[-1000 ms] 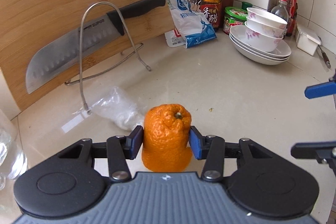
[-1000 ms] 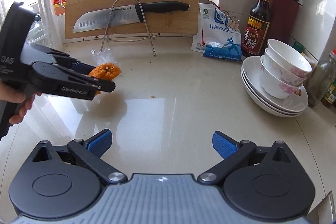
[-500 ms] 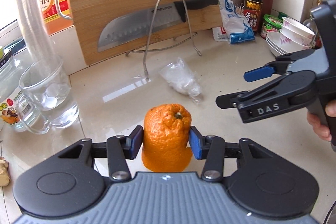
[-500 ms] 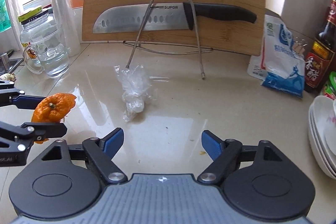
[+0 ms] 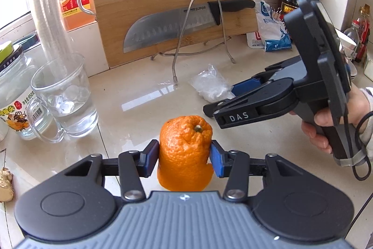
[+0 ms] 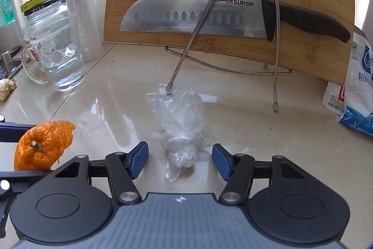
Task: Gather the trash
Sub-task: 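Grasp the crumpled plastic wrap with the right tool while the left holds the orange, then carry the orange and plastic wrap down toward the white bin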
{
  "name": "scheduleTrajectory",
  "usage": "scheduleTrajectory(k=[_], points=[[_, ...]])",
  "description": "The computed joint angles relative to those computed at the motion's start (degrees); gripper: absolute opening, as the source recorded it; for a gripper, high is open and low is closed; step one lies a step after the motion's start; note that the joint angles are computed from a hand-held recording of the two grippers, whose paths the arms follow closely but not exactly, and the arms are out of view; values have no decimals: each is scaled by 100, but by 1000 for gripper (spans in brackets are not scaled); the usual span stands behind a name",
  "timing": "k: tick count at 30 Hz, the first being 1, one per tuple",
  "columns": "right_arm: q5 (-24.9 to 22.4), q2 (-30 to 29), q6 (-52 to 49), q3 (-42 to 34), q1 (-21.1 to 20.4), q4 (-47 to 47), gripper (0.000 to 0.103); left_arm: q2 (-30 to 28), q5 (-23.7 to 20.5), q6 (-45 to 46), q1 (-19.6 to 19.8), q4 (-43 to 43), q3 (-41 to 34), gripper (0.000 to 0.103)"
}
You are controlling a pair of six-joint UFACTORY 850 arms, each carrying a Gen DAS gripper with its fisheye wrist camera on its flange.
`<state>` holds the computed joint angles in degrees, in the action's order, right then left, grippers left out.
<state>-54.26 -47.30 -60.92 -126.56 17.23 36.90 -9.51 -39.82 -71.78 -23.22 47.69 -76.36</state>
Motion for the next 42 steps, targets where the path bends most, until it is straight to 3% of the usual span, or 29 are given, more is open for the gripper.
scheduleTrajectory(k=[4, 10, 19, 31, 42], points=[[32, -99, 59, -142, 25, -14, 61, 19, 40, -7, -2, -13, 38, 46], [109, -70, 47, -101, 33, -42, 42, 13, 111, 74, 25, -45, 53, 46], [82, 437, -157, 489, -220, 174, 41, 21, 228, 758, -1, -281, -67, 46], [-25, 1762, -406, 2109, -1125, 350, 41, -19, 390, 2631, -352, -1455, -524, 46], [591, 3243, -256, 3963, -2321, 389, 41, -680, 735, 4708, -996, -2854, -1422, 46]])
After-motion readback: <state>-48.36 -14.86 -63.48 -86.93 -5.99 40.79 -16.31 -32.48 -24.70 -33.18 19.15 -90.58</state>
